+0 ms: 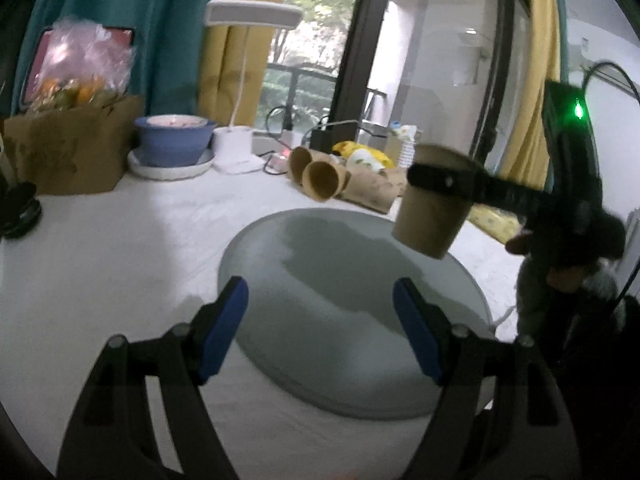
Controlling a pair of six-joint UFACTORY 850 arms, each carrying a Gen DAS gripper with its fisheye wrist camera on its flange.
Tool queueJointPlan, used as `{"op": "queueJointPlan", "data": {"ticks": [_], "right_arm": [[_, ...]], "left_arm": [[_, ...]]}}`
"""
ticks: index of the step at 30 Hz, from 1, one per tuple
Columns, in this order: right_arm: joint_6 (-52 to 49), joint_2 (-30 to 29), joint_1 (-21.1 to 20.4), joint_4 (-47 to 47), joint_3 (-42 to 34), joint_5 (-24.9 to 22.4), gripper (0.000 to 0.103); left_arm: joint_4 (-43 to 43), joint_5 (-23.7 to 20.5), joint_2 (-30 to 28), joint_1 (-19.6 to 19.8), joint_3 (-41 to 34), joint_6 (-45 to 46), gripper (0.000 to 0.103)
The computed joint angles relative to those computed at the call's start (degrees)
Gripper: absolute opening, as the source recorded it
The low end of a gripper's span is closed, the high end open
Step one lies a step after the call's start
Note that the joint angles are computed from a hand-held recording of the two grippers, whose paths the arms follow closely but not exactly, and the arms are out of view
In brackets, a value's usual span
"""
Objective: Flip cup upright
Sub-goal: 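Open the left gripper and withdraw it while the right gripper holds the cup, then lower the cup upright onto the grey mat and open the right gripper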
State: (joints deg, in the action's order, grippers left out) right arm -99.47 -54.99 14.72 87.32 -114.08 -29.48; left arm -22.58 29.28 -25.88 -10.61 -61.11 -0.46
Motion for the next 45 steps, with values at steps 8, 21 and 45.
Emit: {"op": "queueJointPlan", "data": {"ticks": [8,21,45], "right_arm": [[-3.6,-3.1,1.6,-1.7,-2.8,7.7,0.071],[-19.5,-2.6,2.9,7.3,-0.1,15.2,0.072],[-19.9,3.5,0.6,11.0,8.4,10.9,0.084]], "left_arm": [[-7.2,-5.1,-1.2,1.6,-2.3,3.1,0.076],[-6.9,-8.0,-2.3,3.5,-3.7,-0.2,0.076],[-17.0,-6.4,0.0,0.5,-5.0,11.2,0.090]]}}
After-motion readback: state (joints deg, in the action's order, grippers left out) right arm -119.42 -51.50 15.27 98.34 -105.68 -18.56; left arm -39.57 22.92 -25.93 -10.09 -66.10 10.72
